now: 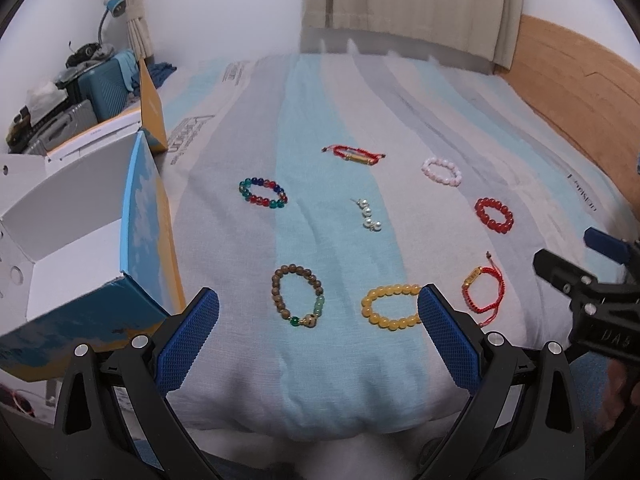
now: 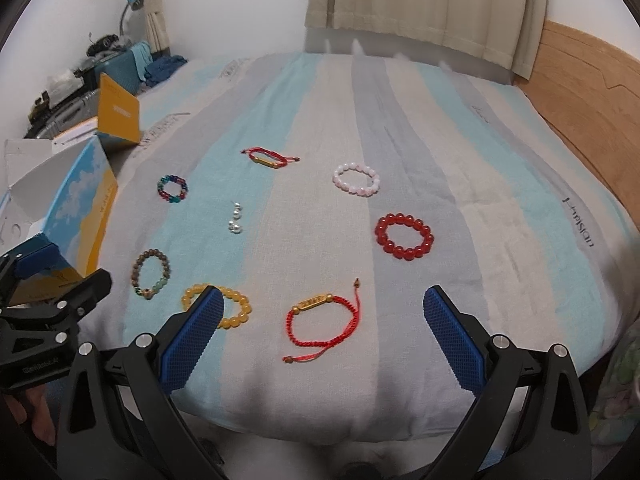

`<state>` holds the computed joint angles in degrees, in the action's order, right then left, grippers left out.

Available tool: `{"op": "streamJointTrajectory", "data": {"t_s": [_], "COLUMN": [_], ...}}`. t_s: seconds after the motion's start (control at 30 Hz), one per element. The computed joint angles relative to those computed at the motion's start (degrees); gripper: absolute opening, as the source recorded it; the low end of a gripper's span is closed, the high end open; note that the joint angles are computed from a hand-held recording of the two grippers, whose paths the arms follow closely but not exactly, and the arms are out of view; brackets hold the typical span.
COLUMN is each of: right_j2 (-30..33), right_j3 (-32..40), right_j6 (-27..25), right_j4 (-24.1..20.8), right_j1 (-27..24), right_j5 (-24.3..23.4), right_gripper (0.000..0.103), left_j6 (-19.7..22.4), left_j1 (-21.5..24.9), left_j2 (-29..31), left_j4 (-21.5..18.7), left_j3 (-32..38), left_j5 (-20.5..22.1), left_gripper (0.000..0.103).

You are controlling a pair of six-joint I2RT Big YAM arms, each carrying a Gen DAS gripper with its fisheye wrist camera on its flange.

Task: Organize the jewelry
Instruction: 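Lower the right tool onto the red cord bracelet while the left tool lowers onto the yellow amber bracelet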

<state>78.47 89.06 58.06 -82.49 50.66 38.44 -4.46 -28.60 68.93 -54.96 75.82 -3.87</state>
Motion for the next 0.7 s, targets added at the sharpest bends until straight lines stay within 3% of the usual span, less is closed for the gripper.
{"op": "streamJointTrajectory", "data": {"t_s": [0.3,0.5,0.7], "right_j2": [3.52,2.11,1.41], "right_j3": [2.95,-1.73,-4.65], "right_j6": [-2.72,-2.31,-3.14], "right_j4": [-4.96,-0.80,2.88], "right_j1": [-5.39,-7.92,-9.76], "right_j5": [-9.72,-13.47,-16.05], "right_gripper": [0.096,0.096,0.086], "left_j6": [-0.51,-0.64,-0.86], "left_j1": [-0.77,-2.58,-4.67], "left_j2": [5.21,6.80,8.77], "left_j4": [-4.69,-3.92,-2.94], "left_j3": [3.03,2.12,2.26], "left_j5": [3.39,3.38,3.23], "left_gripper": [0.097,0.097,0.097]}}
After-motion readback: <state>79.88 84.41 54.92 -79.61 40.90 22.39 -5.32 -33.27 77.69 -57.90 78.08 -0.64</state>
